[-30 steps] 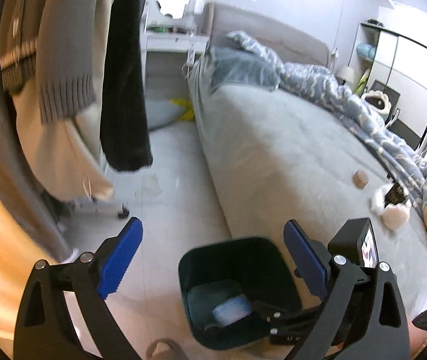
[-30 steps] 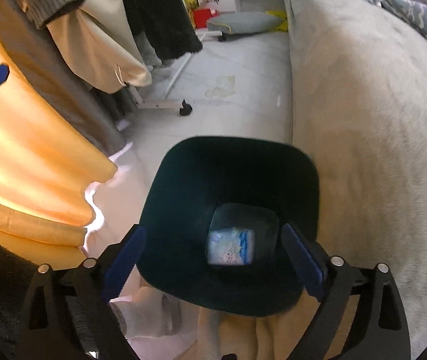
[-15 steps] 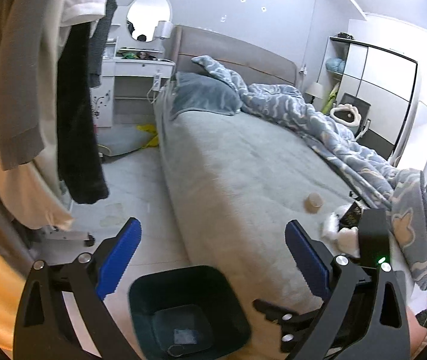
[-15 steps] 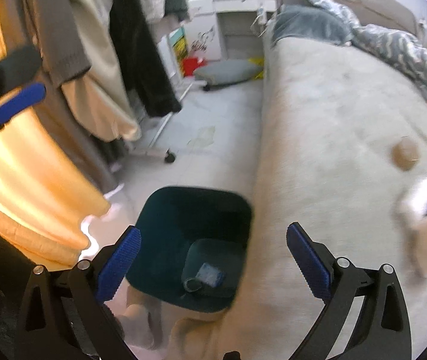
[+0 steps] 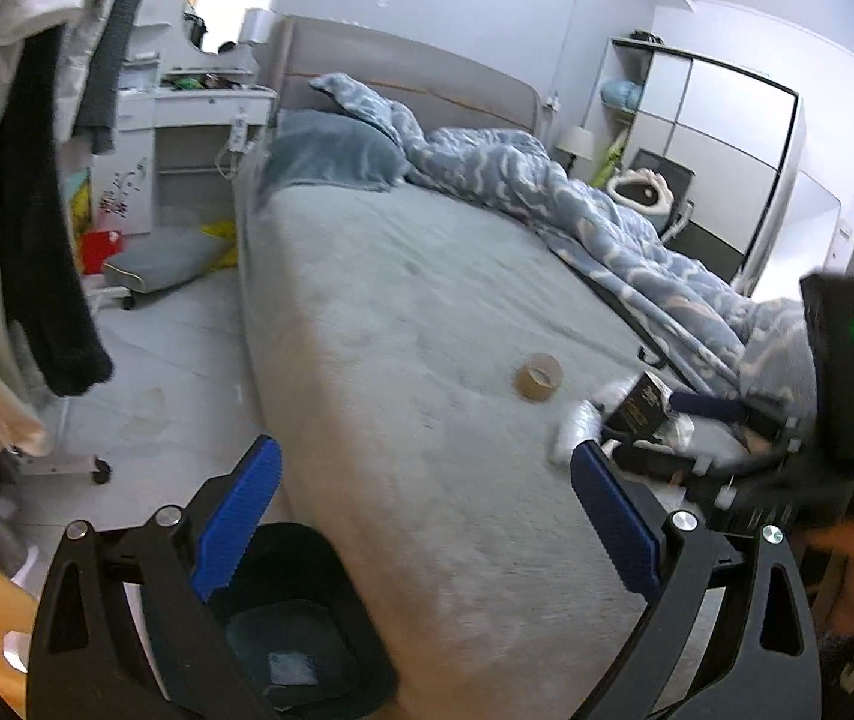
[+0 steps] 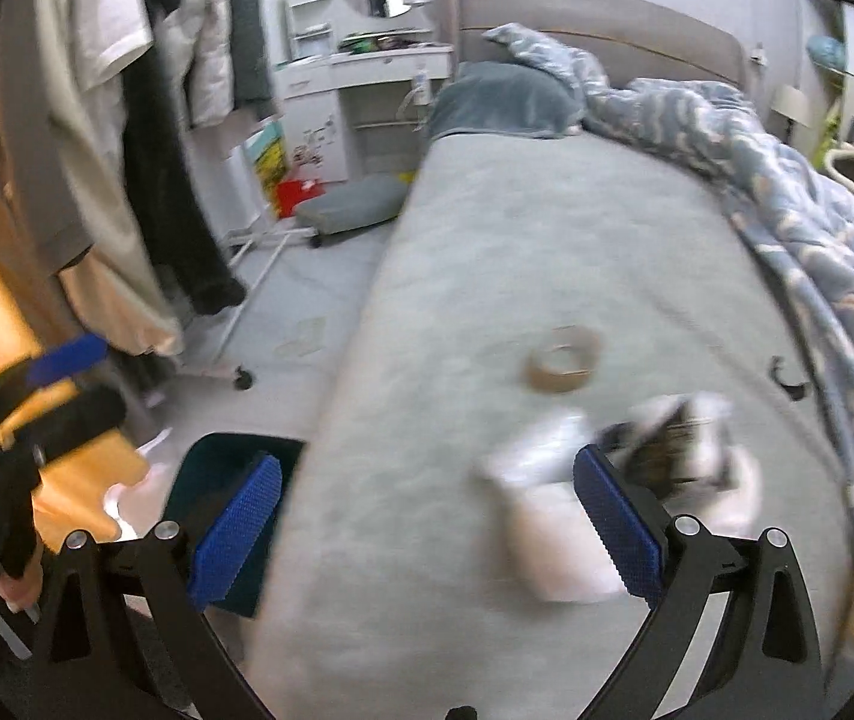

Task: Collect trash
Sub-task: 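Grasp a white tissue ball with the left gripper while the right gripper grasps another tissue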

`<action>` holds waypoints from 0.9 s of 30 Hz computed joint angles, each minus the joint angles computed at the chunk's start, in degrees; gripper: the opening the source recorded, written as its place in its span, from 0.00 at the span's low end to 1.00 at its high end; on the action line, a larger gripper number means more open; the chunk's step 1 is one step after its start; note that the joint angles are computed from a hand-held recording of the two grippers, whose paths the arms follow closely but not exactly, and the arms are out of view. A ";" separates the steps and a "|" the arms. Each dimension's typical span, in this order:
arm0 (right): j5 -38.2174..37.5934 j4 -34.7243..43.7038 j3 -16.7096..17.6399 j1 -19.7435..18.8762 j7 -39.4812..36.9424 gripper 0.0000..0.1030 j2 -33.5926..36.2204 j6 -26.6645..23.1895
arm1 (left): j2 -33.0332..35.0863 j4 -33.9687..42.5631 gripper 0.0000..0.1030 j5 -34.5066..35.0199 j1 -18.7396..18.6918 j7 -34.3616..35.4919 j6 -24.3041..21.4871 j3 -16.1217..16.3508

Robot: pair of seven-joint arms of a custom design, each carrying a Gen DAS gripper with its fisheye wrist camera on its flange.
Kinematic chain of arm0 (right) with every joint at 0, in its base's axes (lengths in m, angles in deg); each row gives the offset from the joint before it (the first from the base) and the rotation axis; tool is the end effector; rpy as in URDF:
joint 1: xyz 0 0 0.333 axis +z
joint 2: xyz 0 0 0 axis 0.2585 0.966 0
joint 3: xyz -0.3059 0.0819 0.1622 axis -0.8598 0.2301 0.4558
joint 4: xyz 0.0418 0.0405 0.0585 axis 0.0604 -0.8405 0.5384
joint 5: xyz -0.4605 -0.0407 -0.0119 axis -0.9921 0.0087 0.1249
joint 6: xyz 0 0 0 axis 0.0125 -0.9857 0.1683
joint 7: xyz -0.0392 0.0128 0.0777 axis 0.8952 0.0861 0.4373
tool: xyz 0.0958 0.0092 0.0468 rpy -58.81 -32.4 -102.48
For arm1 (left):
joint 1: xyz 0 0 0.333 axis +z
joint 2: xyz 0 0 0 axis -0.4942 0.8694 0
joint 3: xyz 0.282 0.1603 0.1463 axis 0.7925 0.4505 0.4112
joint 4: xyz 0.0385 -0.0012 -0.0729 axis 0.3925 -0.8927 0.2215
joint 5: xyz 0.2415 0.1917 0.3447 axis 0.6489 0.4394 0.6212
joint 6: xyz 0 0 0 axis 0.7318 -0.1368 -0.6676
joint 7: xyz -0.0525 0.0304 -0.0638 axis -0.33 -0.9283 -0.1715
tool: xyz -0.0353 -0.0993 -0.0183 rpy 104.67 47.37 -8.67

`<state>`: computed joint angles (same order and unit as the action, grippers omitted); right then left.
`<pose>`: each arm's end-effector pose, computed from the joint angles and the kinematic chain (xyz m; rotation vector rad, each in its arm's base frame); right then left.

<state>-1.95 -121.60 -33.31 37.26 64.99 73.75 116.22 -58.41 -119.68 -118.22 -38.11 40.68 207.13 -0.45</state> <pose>0.6636 0.3324 0.5795 -1.7833 1.6733 -0.6172 0.6728 -0.2350 0.5686 -1.4380 2.0759 -1.3077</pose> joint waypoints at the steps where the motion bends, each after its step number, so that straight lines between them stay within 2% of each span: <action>1: 0.05 -0.89 -0.43 -0.44 0.47 0.96 -0.69 0.46 | 0.58 0.41 0.95 0.09 -0.30 0.05 -0.22 -0.26; 5: -1.21 -4.84 -1.67 -2.25 3.40 0.96 -3.45 3.15 | 2.82 2.14 0.95 0.82 -0.94 -0.62 -1.82 -1.12; 10: -3.38 -8.48 -2.06 -4.04 7.96 0.96 -5.97 3.95 | 5.78 4.55 0.95 -0.07 -1.26 -1.23 -4.36 -2.62; 13: -3.12 -9.79 -1.73 -5.07 8.08 0.96 -6.82 4.25 | 7.49 6.20 0.95 -0.75 -1.33 0.43 -6.40 -3.74; 20: 3.87 -11.59 -1.07 -7.06 1.78 0.95 -7.29 6.80 | 10.89 9.22 0.95 -0.47 -2.51 2.93 -9.22 -5.33; 25: 8.28 -11.42 -0.87 -7.68 -2.93 0.78 -6.85 7.94 | 13.47 12.28 0.95 -1.66 -2.35 4.43 -12.83 -6.44; 27: 10.64 -11.19 -0.76 -7.96 -4.93 0.77 -6.52 8.02 | 14.38 13.40 0.95 -2.41 -2.25 4.44 -14.13 -6.70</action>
<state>8.69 -132.79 -34.06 29.30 60.07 67.24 124.23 -44.04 -106.28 -120.63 -40.36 45.12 193.01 -7.15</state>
